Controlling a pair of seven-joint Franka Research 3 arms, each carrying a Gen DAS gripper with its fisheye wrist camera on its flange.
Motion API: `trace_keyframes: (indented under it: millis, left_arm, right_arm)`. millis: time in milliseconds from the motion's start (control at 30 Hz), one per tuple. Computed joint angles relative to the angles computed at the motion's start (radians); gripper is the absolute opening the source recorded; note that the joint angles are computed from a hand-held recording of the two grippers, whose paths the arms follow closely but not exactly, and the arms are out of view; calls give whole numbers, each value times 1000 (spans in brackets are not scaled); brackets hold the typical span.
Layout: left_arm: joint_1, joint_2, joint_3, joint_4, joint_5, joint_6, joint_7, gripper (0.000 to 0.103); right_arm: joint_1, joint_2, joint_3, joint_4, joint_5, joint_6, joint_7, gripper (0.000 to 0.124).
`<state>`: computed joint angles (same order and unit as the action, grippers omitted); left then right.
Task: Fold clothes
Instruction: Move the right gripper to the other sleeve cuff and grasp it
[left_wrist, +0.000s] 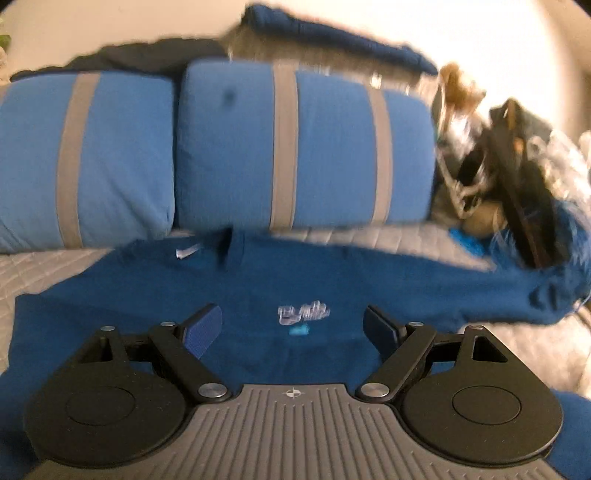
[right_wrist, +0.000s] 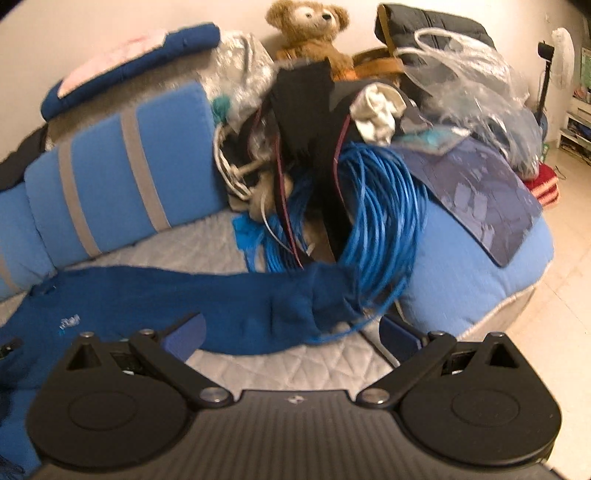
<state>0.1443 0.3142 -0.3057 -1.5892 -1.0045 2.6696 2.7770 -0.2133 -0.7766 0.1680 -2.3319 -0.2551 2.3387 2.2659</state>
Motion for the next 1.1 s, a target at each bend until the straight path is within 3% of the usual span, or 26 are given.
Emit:
trace_keyframes:
  millis: [67,167,400,500,733,833,1100]
  left_arm:
    - [12,-16,7,-14,-7,-21,-9,84]
    - [-14,-23,40,-31,98,-17,-77,84]
    - [-34,-29,47,-33,271,-55,-147,84]
    - [-47,-60,36,-67,306,-14,-129,84]
    - [-71,-78,41,-11,354,-130,-117,84]
    - [-82,-64,31,8,320,-122,-121,84]
    - [-89,-3,18,29,293,-120,-222,84]
  right_arm:
    - [-6,4,5,-15,-11,5,2,103]
    - [-18,20,19,-31,-42,19,8,103]
    - [-67,67,49,-102,-144,182,57,101]
    - [-76,102,44,-121,-149,246,81,92]
    - [-87,196,17,-129,-76,347,186,69]
    - [-100,232,13,-133,-44,389,251,59]
    - [-130,314,24,-125,-36,431,396,49]
